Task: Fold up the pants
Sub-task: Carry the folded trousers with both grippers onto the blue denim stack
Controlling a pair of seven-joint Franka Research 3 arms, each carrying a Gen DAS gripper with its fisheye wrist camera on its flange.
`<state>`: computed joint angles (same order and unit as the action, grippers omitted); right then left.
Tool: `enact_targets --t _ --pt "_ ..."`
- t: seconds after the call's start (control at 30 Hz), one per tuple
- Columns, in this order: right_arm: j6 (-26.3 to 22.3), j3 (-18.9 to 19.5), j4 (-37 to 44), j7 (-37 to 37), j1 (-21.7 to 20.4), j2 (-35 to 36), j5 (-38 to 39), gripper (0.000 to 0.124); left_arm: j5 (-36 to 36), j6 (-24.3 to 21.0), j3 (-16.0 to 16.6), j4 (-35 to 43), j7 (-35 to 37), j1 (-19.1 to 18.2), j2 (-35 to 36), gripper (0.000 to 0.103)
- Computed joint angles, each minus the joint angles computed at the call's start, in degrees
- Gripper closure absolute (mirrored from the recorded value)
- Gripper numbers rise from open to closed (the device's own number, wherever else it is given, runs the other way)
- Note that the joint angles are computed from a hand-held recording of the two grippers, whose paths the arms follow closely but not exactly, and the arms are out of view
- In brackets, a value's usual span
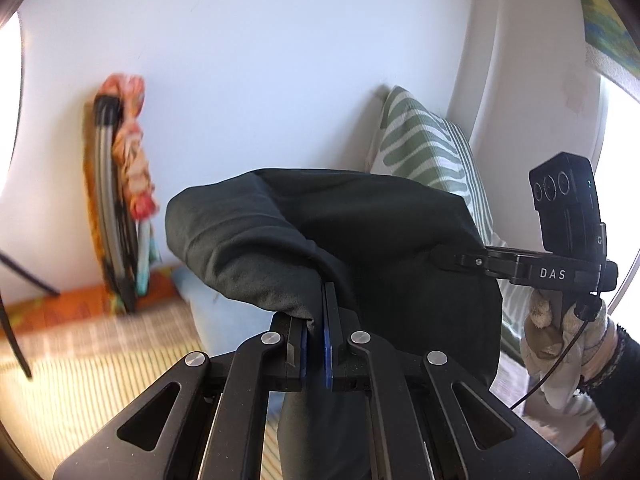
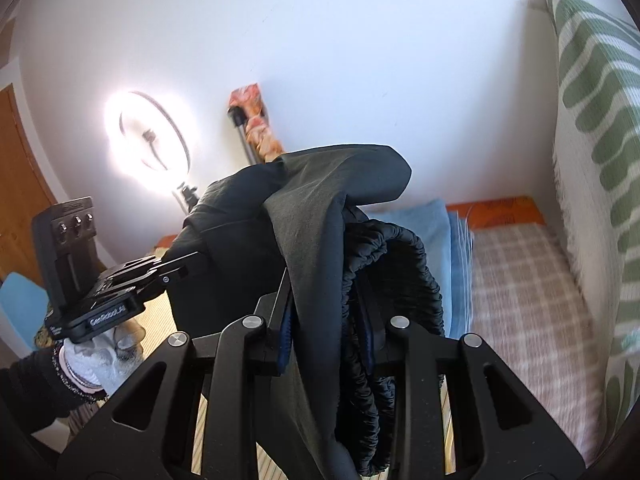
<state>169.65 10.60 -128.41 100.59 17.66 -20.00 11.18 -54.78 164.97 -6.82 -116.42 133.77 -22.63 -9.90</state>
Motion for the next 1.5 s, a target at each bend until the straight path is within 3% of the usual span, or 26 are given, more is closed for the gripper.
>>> enact_targets --t 0.27,0.47,0.7,0.77,0.9,0.93,1.03,1.23,1.4,1.5 --pt "-0.4 -0.7 9.0 1.2 -2.8 8.3 -4.4 0.096 2.4 1.4 -2.8 8.8 0.4 3.3 8.4 0.099" --pt "-1.2 -4.1 14.4 -3.3 -0.9 14.5 -0.9 0.096 8.0 1.5 -6.6 13.7 -3.8 7.3 14.2 0.099" --pt "-6.7 -6.2 21.8 3.9 -1.4 23.5 -10.2 0.095 23.7 -1.5 -7.3 18.0 -18.2 9.5 20.9 0.099" --pt "-8.2 -7.3 23.8 5.2 -0.8 25.6 -12.4 0.095 26.8 -4.3 -7.4 20.1 -22.0 10.3 22.7 0.099" --pt "-12.1 -10.7 28.4 12.5 1.1 29.2 -19.8 0.081 35.5 -5.0 -6.3 22.2 -31.0 10.2 24.4 0.093" --pt "-13.3 -11.3 29.2 14.8 1.3 29.5 -21.1 0.071 36.0 -4.8 -6.7 22.0 -31.7 10.8 24.4 0.093" --pt "-12.5 -11.6 28.6 17.4 1.0 28.9 -21.8 0.055 38.0 -5.2 -8.3 21.5 -32.7 12.6 24.0 0.072" --pt "-12.7 -11.1 25.7 20.6 0.9 26.0 -25.5 0.053 34.3 -4.7 -11.1 17.2 -30.8 16.4 20.8 0.067" --pt "-13.0 -9.6 21.2 26.8 0.4 21.5 -31.8 0.053 30.5 -4.4 -10.7 13.6 -28.2 16.5 16.8 0.060" --pt "-13.1 -7.7 18.2 30.9 -0.5 18.0 -35.4 0.053 28.8 -4.6 -9.7 11.8 -26.9 15.4 14.0 0.050"
